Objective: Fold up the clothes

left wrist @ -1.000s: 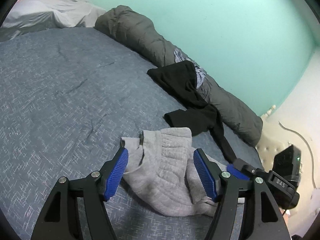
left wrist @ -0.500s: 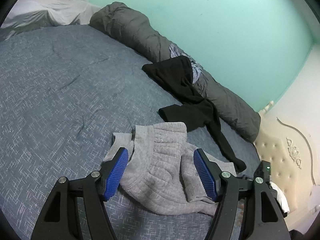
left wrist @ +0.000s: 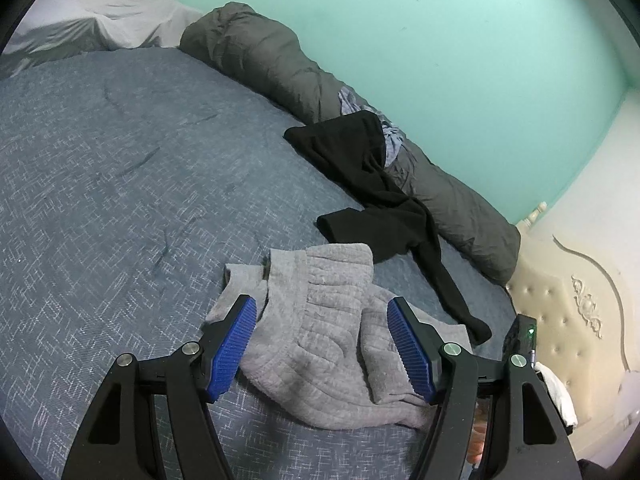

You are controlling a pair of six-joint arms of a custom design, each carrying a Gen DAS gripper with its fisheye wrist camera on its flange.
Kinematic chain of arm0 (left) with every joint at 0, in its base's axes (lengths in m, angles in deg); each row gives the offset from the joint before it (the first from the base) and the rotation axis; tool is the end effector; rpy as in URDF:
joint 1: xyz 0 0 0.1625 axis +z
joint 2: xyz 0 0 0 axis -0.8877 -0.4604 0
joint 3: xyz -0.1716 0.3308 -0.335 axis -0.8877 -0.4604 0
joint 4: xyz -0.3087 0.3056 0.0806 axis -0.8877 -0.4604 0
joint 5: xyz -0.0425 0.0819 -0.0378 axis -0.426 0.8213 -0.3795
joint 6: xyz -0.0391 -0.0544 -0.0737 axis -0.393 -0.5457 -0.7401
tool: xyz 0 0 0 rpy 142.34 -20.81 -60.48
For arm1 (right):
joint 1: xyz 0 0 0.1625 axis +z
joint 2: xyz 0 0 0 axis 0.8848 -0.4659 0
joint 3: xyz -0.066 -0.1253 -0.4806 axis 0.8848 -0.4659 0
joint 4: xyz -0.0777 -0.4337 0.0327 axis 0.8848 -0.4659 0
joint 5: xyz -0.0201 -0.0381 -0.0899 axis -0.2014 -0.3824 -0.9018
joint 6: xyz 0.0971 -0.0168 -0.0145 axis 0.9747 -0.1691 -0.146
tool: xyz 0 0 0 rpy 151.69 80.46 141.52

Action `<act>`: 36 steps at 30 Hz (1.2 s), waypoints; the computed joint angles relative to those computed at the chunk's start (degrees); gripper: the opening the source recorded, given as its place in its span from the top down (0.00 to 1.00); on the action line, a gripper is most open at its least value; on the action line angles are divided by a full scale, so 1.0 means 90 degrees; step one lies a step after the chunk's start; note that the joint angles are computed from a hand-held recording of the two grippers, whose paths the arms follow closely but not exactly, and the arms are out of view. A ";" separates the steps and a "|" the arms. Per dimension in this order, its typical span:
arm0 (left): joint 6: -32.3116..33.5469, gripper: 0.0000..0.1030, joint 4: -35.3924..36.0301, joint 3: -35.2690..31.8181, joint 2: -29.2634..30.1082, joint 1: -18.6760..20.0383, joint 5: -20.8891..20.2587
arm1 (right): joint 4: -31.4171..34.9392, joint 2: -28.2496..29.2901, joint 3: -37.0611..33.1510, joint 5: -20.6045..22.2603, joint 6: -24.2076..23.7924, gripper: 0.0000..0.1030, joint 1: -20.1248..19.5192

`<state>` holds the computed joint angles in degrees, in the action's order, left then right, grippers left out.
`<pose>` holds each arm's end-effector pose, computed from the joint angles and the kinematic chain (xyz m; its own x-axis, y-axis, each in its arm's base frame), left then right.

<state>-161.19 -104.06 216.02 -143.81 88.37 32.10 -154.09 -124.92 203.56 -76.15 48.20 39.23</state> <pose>-0.0855 -0.2927 0.2652 -0.9353 -0.3395 -0.0999 -0.0336 0.3662 -0.9299 0.2288 -0.5093 0.0703 -0.9101 -0.3896 0.1410 -0.4096 0.8974 -0.1642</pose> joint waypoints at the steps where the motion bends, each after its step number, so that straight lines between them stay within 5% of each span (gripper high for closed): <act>1: -0.0017 0.30 0.0027 -0.0003 -0.0005 0.0001 0.0002 | -0.0019 -0.0028 0.0003 0.0041 -0.0064 0.87 0.0013; 11: 0.0537 0.30 -0.0997 -0.0007 0.0609 0.0159 -0.0119 | 0.0634 -0.0838 -0.0370 0.0397 -0.0708 0.89 -0.0051; 20: 0.0928 0.30 -0.1669 -0.0042 0.1058 0.0315 -0.0232 | 0.1371 -0.1156 -0.0988 -0.0468 -0.1735 0.89 -0.0432; 36: 0.1153 0.30 -0.2197 -0.0057 0.1445 0.0452 -0.0362 | 0.0935 -0.0748 -0.1049 -0.0970 -0.2255 0.89 -0.0947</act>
